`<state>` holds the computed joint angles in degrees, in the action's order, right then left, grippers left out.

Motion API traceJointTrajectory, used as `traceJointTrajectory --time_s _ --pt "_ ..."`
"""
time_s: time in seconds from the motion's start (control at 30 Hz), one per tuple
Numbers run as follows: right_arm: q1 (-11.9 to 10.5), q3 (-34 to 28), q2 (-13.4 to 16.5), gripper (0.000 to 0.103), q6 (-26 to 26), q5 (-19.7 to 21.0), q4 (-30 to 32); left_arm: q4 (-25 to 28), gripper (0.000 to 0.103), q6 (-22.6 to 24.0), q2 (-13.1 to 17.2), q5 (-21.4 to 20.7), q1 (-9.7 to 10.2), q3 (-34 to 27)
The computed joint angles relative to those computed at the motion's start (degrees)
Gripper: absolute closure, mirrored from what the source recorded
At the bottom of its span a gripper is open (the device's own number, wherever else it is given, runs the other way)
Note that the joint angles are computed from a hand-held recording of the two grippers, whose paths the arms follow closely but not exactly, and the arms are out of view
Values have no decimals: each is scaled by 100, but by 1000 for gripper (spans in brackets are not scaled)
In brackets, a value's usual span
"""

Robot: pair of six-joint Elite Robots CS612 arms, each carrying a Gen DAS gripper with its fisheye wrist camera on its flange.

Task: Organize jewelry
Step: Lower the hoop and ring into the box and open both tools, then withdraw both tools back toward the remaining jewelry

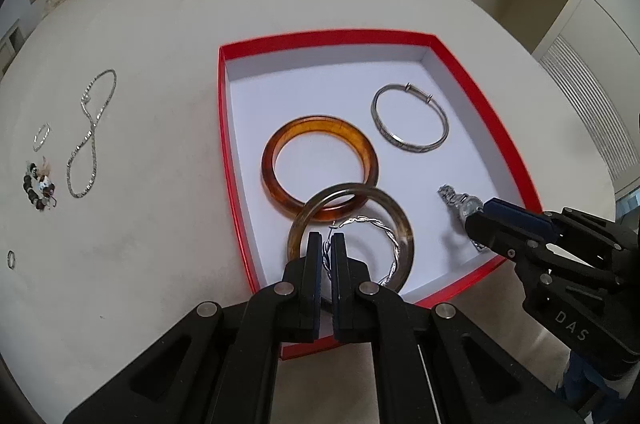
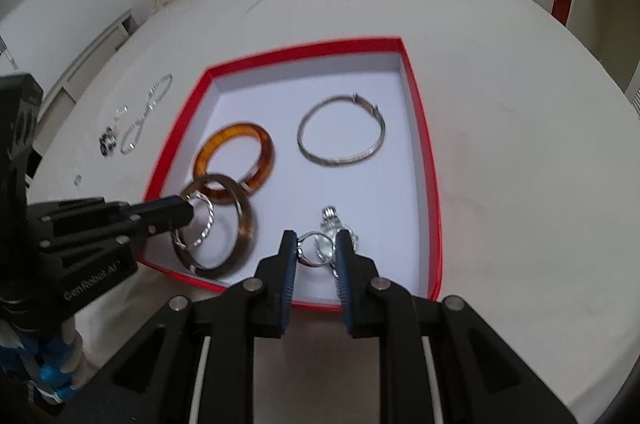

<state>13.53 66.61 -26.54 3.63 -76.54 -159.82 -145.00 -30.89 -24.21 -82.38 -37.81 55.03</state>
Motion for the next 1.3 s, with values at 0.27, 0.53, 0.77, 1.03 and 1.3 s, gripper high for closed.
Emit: traceJointTrajectory --time_s 0.27,0.53,0.77,1.03,1.3 --pt "41 -146 74 84 -246 -258 286 159 99 -19 72 -17 1 -71" --pt "69 -111 31 71 -230 -386 308 45 89 -61 19 -3 8 25" --pt "84 175 -180 68 -76 -442 84 -503 80 -82 -300 160 -22 513" --pt "223 714 -606 63 73 -518 -611 -1480 79 -435 -1047 696 -94 1800" --pt "493 1122 -954 56 56 -580 -1154 -1787 67 -986 -1847 1383 -137 3002"
